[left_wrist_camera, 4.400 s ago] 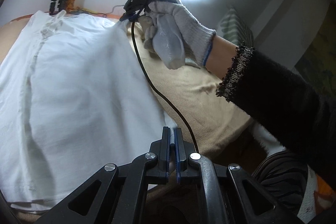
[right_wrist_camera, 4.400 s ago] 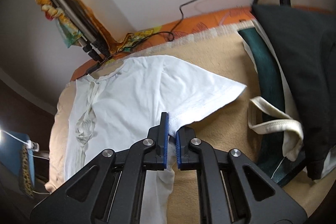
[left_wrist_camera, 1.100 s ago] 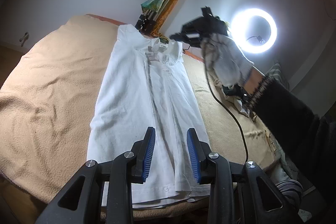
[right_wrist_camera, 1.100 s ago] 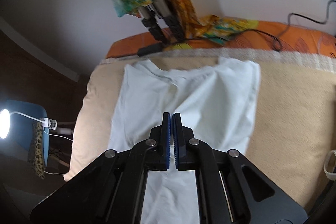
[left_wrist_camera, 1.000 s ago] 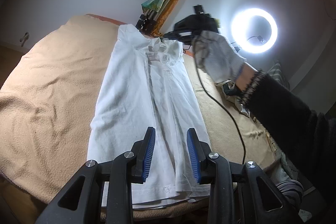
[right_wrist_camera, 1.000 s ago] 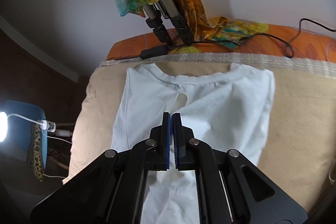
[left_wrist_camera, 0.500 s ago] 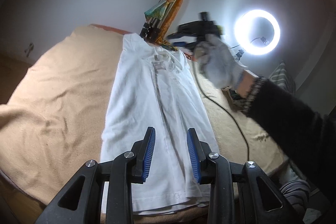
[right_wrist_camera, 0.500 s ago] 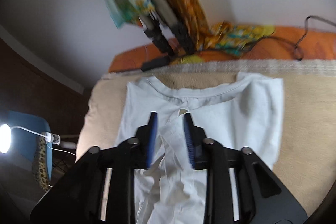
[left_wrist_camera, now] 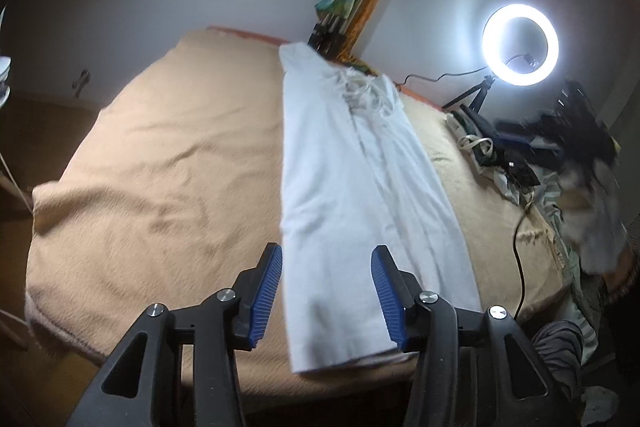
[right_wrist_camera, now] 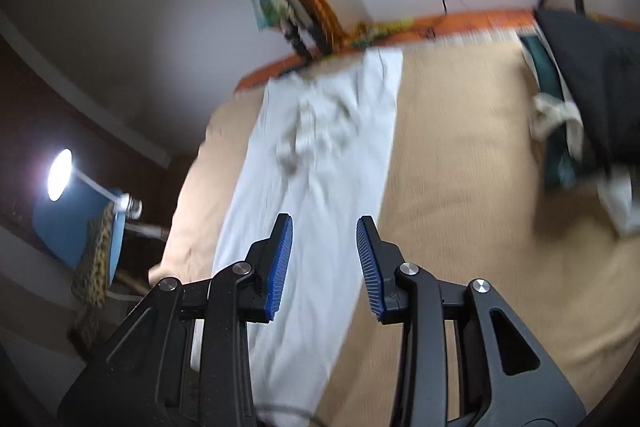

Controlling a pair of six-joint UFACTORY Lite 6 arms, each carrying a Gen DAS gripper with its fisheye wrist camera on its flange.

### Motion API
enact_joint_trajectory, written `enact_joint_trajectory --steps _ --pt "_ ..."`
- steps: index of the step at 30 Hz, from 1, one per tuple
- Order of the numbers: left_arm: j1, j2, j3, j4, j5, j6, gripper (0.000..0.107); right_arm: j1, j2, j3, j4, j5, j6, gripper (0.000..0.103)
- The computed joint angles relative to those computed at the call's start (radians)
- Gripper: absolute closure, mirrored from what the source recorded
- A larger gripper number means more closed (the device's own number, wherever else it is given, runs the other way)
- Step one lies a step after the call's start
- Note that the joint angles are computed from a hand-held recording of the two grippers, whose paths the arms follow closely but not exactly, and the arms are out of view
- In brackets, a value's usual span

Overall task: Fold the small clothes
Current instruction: 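Open the right tool and move it to the shirt hem, then grasp the hem with the right tool and lift it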

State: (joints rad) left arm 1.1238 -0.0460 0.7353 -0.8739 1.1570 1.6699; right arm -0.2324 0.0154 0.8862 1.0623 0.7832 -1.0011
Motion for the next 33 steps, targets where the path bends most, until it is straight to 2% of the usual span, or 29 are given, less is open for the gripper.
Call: enact_joint_trajectory --steps 4,7,13,16,23,24,25,26,28,30,33 --pt "0.025 0.09 0.04 0.063 0.002 -0.041 0.058 -0.06 -0.194 -0.329 0.015 0.04 -0.088 0.067" --pt "0.035 0.121 0.037 0.097 -0.002 -0.053 0.058 -0.064 -0.284 -0.523 0.043 0.021 -0.165 0.067" --pt "0.029 0.134 -0.001 0.144 -0.012 -0.058 0.06 -0.048 -0.276 -0.74 0.195 0.021 -0.359 0.067" --pt "0.021 0.163 -0.004 0.151 -0.023 -0.082 0.065 -0.025 -0.256 -0.787 0.292 0.02 -0.451 0.067" --pt "-0.035 0.1 -0.075 0.084 -0.104 0.003 0.105 0.15 -0.317 -0.802 0.409 -0.077 -0.448 0.067" --pt "-0.038 0.089 -0.086 0.08 -0.11 0.015 0.107 0.207 -0.329 -0.798 0.433 -0.112 -0.431 0.071" --pt "-0.033 0.098 -0.079 0.082 -0.101 0.015 0.107 0.247 -0.333 -0.79 0.433 -0.155 -0.41 0.086" --pt "-0.013 0.115 -0.056 0.089 -0.067 0.0 0.107 0.284 -0.323 -0.782 0.449 -0.19 -0.404 0.093" --pt "0.046 0.157 0.009 0.092 0.018 -0.026 0.107 0.268 -0.32 -0.78 0.438 -0.18 -0.408 0.096" --pt "0.079 0.183 0.047 0.092 0.051 -0.026 0.107 0.264 -0.322 -0.779 0.429 -0.178 -0.412 0.097" --pt "0.058 0.2 0.035 0.102 -0.002 -0.014 0.107 0.262 -0.316 -0.774 0.42 -0.178 -0.413 0.097"
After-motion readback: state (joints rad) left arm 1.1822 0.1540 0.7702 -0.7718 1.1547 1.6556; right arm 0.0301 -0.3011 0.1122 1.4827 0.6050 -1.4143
